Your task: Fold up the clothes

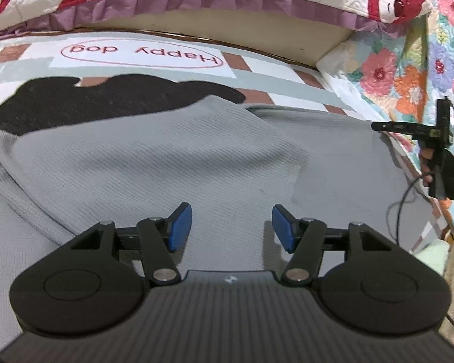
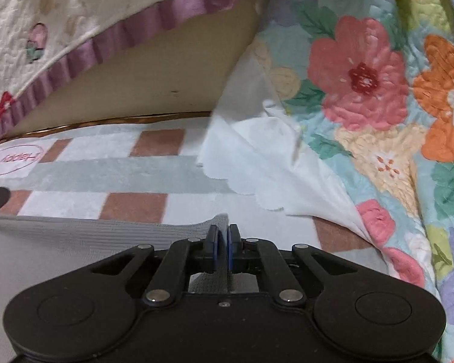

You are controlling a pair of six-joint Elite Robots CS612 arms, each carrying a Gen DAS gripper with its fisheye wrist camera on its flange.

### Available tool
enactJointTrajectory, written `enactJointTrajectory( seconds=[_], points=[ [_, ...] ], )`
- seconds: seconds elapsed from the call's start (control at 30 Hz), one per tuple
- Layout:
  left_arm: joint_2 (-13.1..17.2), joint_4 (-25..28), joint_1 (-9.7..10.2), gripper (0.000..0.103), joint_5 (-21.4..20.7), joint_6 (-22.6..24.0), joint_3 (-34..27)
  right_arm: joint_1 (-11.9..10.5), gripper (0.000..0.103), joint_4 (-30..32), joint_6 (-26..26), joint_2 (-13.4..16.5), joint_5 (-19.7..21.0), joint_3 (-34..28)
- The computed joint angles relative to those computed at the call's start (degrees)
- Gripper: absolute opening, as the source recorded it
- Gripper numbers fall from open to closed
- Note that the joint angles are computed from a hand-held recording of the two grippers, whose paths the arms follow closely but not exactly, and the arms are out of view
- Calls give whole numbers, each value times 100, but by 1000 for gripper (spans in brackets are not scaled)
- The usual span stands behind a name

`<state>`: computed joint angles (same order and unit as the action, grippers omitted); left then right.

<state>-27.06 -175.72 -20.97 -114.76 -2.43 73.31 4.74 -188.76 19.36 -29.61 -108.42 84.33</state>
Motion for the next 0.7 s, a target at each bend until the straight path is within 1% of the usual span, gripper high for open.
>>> enactJointTrajectory(
  seconds=[0.07,0.1,0.13,0.17,0.2,0.23,0.27,0.33,0.37,0.4,0.43,0.47,0.53,0.6,0.63,0.7],
  points=[
    [-37,-59,-1,59,-45,-23,99,-8,6,206,333,-44,-223,48],
    [-55,-88,-2,59,-67,-35,148,-31,9,293,647,-87,-278,102],
    [-79,-101,-1,60,-89,-53,198,-59,17,366,976,-133,-304,163],
    [-102,-112,-1,60,-110,-68,247,-104,18,328,1380,-196,-205,267],
    [-133,-93,-1,61,-127,-38,295,-150,29,225,1841,-266,-56,397],
    [-164,-71,-2,61,-139,-3,344,-189,42,7,2399,-343,144,574],
    [-206,-29,-15,61,-93,101,399,-226,47,-213,2938,-418,344,751],
    [-290,80,-44,61,20,345,497,-276,56,-587,3830,-576,817,1139],
    [-342,166,-64,61,105,503,546,-297,59,-780,4251,-645,1028,1321],
    [-391,250,-83,62,187,654,592,-290,63,-871,4542,-713,1154,1478],
    [-426,341,-87,63,199,746,615,-294,63,-897,4781,-798,1326,1651],
    [-460,434,-90,63,209,835,637,-297,63,-838,4911,-876,1487,1776],
    [-504,590,-72,63,143,888,648,-348,63,-615,5004,-1069,1919,2033],
    [-527,622,-48,63,111,831,659,-456,64,-562,5144,-1217,2484,2225],
    [-534,595,-37,63,117,773,669,-509,67,-498,5168,-1286,2758,2303],
    [-534,488,-15,63,168,598,678,-585,71,25,4794,-1406,3195,2325]
  ],
)
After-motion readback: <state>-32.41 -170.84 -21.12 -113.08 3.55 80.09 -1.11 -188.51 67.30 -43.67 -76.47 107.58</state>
